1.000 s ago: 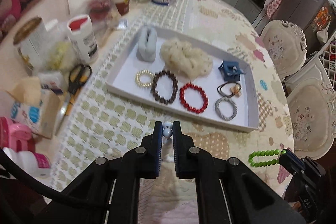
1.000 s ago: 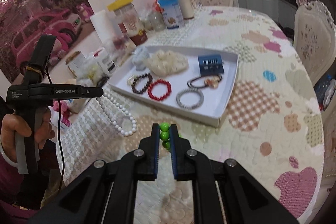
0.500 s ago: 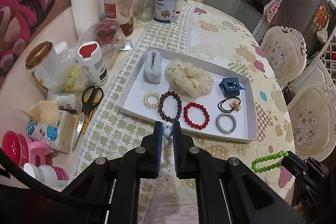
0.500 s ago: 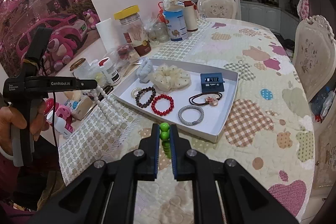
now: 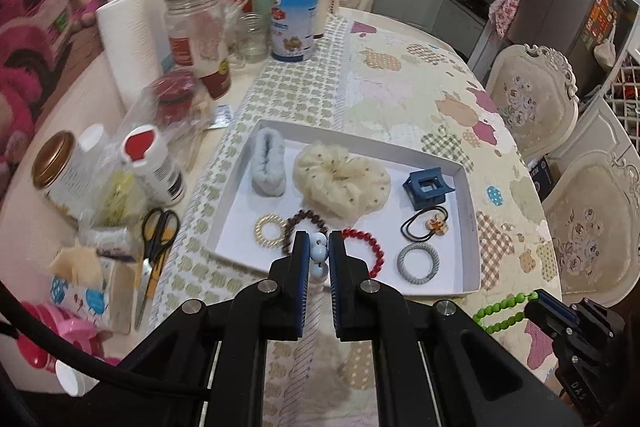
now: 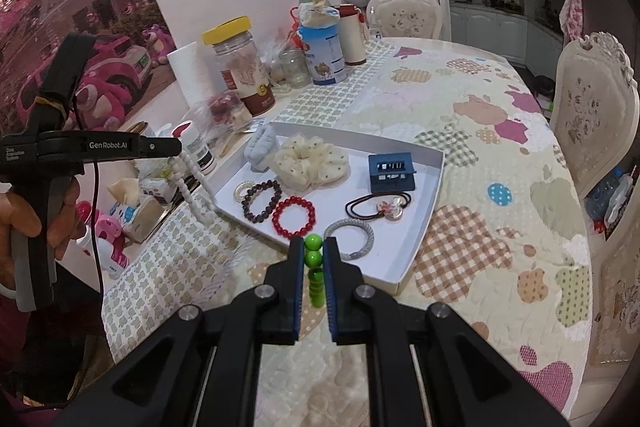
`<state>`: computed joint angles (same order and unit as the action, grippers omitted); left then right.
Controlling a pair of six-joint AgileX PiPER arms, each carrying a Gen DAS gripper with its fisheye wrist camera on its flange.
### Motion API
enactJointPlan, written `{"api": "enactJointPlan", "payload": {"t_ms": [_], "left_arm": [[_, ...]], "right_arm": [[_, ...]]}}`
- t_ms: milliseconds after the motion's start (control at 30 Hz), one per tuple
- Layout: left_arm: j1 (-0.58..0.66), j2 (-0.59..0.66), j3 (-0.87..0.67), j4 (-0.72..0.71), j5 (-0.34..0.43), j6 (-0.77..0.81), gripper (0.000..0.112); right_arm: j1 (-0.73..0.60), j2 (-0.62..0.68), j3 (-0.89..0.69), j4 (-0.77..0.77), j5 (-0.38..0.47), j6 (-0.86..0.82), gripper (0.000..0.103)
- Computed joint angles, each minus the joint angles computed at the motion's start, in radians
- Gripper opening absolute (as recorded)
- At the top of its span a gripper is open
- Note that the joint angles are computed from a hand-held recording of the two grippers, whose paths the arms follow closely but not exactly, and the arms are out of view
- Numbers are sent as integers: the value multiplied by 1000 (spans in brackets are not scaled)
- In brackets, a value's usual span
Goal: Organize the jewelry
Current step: 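Carry the necklace and green bracelet into the white tray and open both grippers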
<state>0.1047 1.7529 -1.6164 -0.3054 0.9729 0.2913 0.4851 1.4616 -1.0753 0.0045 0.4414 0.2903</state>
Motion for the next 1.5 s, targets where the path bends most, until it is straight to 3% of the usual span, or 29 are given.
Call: {"api": "enactJointPlan", "payload": {"t_ms": [367,733,867,1200,1500], "left_arm": [[-150,165,-204,-6,58,-31,3],[-165,422,-438,-35,144,-65,3],[-142,469,-441,-4,149,-72,3],[-112,478,-388,19,104,-57,3],[-125,466,-343,54,48,-75,4]], "right_arm": [[-69,128,-107,80,5,-64,9],[-122,307,-237,215,19,-159,9],[-156,386,-289,245,53,-185,9],[-193,572,-472,81,149,-96,9],[-178,614,-495,35,143,-89,9]]}}
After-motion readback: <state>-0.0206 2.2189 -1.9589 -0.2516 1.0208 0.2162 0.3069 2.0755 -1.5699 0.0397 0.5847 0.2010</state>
